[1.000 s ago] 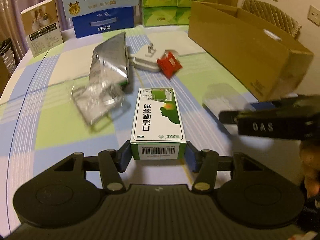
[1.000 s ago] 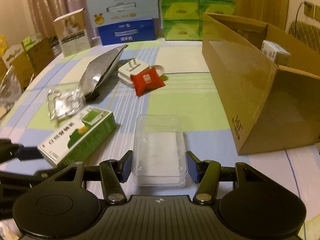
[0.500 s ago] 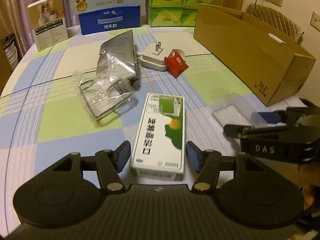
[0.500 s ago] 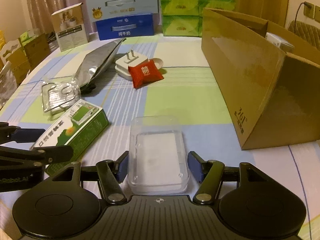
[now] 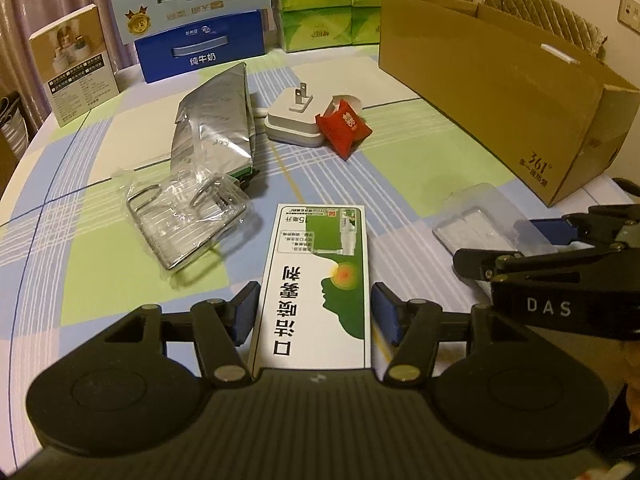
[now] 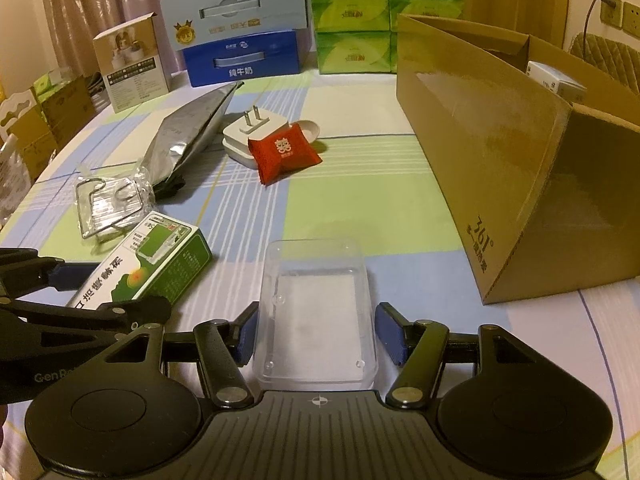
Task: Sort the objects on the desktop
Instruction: 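Lift and carry the green box and clear container over the cardboard box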
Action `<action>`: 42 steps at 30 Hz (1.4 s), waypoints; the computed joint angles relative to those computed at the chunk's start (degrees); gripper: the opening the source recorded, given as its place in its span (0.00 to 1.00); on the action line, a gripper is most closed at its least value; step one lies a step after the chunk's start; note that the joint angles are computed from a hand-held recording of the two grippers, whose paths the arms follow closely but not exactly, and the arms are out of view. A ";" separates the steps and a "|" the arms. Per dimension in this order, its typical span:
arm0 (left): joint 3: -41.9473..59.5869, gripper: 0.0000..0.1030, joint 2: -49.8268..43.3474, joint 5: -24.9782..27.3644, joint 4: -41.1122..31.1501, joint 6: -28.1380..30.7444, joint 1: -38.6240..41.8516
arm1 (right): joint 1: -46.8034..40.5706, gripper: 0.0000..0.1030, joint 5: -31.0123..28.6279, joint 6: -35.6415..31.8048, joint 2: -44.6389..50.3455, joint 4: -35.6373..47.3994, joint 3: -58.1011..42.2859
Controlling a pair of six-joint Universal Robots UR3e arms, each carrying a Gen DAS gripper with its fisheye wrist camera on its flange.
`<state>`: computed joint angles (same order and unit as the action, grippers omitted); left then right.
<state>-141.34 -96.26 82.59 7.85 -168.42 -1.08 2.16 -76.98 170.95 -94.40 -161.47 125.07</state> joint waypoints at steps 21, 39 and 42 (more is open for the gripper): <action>-2.18 0.49 3.65 -0.44 -0.67 -0.20 0.75 | -0.43 0.52 1.30 0.13 -3.58 -2.83 1.56; -5.84 0.49 12.07 -1.01 -5.11 0.15 0.01 | -4.53 0.52 3.86 -2.55 -11.84 1.85 3.37; -6.08 0.49 10.27 -1.58 -4.12 0.14 0.47 | -4.02 0.52 3.57 -2.30 -10.48 1.61 2.90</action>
